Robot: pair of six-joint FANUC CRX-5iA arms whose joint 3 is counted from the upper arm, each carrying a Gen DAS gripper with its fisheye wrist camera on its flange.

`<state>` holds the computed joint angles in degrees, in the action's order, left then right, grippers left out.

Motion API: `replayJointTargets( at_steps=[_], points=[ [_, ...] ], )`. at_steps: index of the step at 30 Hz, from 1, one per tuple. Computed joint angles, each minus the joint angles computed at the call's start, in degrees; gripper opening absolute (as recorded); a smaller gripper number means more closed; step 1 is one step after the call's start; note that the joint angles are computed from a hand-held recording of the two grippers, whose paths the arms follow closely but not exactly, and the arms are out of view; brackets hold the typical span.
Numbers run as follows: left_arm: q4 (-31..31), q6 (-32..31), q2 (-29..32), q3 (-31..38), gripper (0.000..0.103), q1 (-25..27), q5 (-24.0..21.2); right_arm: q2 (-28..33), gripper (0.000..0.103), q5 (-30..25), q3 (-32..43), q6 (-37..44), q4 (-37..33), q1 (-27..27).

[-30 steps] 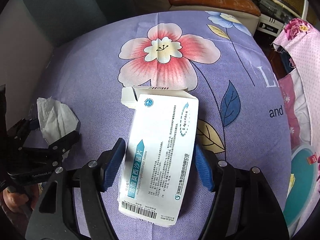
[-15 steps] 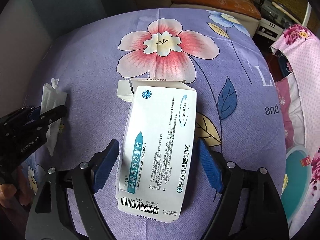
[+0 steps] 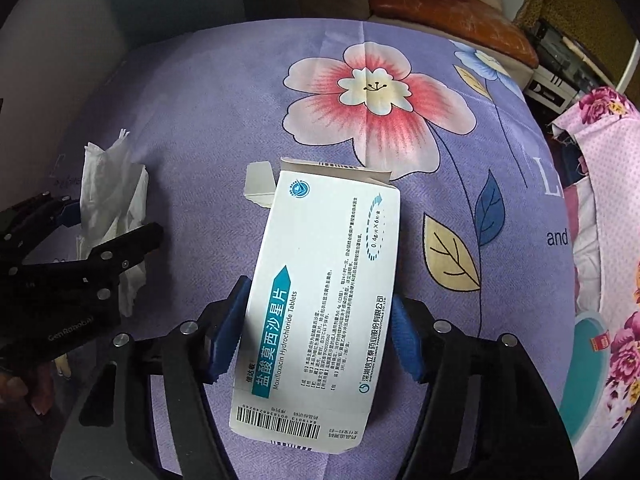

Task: Collect trash
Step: 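Carry the medicine box and tissue over the wastebasket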

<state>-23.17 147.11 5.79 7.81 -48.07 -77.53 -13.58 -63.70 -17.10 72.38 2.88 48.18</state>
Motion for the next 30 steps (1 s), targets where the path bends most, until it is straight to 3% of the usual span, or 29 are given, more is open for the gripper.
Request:
replayJointTargets(
  at_steps=[2, 5, 8, 14, 21, 30],
  points=[
    [-0.46, 0.76, 0.56, 0.72, 0.059, -0.33, -0.57, -0.67, 0.062, -0.59, 0.14, -0.04, -1.57, -0.90],
    [-1.37, 1.46, 1.90, 2.76, 0.031, -1.09, -2.44, -1.82, 0.062, -1.31, -0.25, -0.55, -2.93, -1.89],
    [-1.62, 3.36, 1.91, 3.30, 0.022, -1.64, -3.48, -3.69, 0.062, -1.92, -1.41, -1.31, -3.10, -2.31],
    [0.32, 9.83, -0.46, 0.91, 0.021, -3.17, -1.23, -7.60, 0.062, -3.30, -3.41, -1.92, -4.31, -3.78],
    [2.30, 9.03, 0.16, 2.43, 0.021, -5.37, -0.96, -12.58, 0.062, -4.88, -5.08, -2.84, -4.54, -4.57],
    [0.11, 7.63, 5.26, 11.12, 0.021, -10.45, -4.48, -19.40, 0.062, -6.84, -6.73, -2.52, -6.58, -8.01]
  ],
)
